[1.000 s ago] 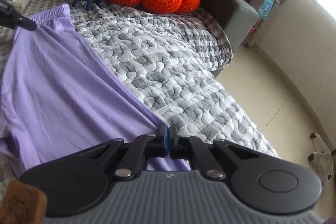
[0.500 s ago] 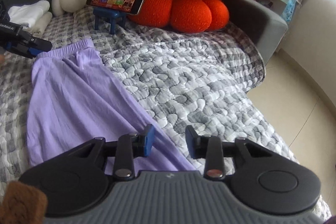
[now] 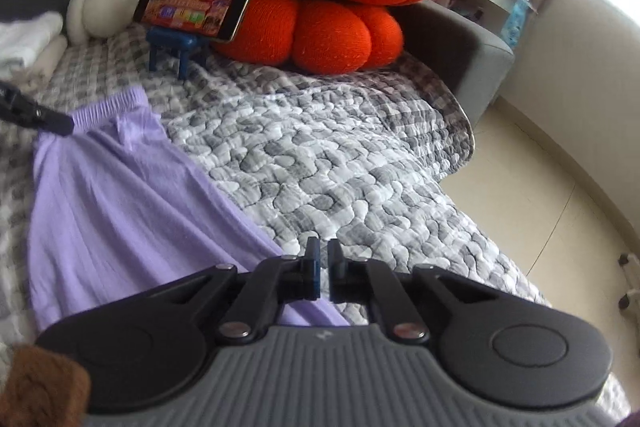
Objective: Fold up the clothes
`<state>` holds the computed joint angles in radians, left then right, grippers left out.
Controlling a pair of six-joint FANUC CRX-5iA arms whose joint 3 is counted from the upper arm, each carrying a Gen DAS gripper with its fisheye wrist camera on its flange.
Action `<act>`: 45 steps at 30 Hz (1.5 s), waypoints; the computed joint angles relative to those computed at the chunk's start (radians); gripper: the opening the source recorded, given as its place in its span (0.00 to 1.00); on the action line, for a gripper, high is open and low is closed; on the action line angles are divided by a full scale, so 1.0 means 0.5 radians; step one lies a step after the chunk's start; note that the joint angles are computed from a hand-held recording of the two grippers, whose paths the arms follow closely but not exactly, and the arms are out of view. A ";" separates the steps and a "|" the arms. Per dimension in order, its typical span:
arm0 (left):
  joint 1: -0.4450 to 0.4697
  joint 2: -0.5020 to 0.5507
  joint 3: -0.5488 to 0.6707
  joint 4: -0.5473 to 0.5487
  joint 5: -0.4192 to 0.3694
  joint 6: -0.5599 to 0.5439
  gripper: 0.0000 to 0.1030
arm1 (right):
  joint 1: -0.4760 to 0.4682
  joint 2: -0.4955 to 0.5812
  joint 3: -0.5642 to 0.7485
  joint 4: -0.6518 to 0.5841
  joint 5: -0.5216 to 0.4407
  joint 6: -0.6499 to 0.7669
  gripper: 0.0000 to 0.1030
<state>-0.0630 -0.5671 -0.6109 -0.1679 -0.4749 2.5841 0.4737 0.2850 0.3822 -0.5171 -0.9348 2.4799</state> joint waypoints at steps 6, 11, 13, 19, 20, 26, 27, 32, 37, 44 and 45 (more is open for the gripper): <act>-0.456 0.166 0.467 -0.794 -0.463 0.495 0.28 | -0.190 -0.092 0.010 -0.074 -0.225 -0.252 0.31; -0.551 0.419 0.688 -0.639 -0.380 0.142 0.43 | -0.469 -0.156 0.009 -0.349 -0.545 -0.322 0.33; -0.566 0.511 0.718 -0.473 -0.298 -0.043 0.42 | -0.532 -0.223 -0.058 -0.430 -0.680 -0.193 0.33; -0.733 0.674 0.803 -0.141 -0.260 -0.542 0.42 | -0.555 -0.468 -0.411 -0.354 -0.623 0.120 0.42; -0.764 0.694 0.820 -0.108 -0.278 -0.596 0.42 | -0.563 -0.480 -0.447 -0.337 -0.600 0.102 0.42; -0.868 0.939 1.042 -0.123 -0.538 -0.603 0.42 | -0.715 -0.438 -0.481 -0.419 -0.580 -0.059 0.42; -0.876 0.975 1.069 -0.130 -0.555 -0.580 0.41 | -0.747 -0.423 -0.469 -0.467 -0.584 -0.028 0.42; -1.015 1.145 1.303 -0.477 -0.828 -0.264 0.07 | -0.808 -0.352 -0.442 -0.536 -0.379 -0.074 0.42; -1.128 1.090 1.333 -0.692 -0.898 -0.063 0.04 | -0.867 -0.384 -0.468 -0.639 -0.342 0.069 0.42; -1.184 1.113 1.383 -0.758 -0.966 -0.045 0.04 | -0.994 -0.262 -0.328 -0.840 -1.008 0.222 0.42; -1.192 1.112 1.383 -0.765 -0.967 -0.047 0.03 | -0.953 -0.282 -0.356 -0.802 -0.945 0.226 0.42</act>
<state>-0.6591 -0.0110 0.0805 -0.5503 -0.9583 2.5606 -0.0026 0.1442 0.2039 -0.9180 -1.4076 2.5929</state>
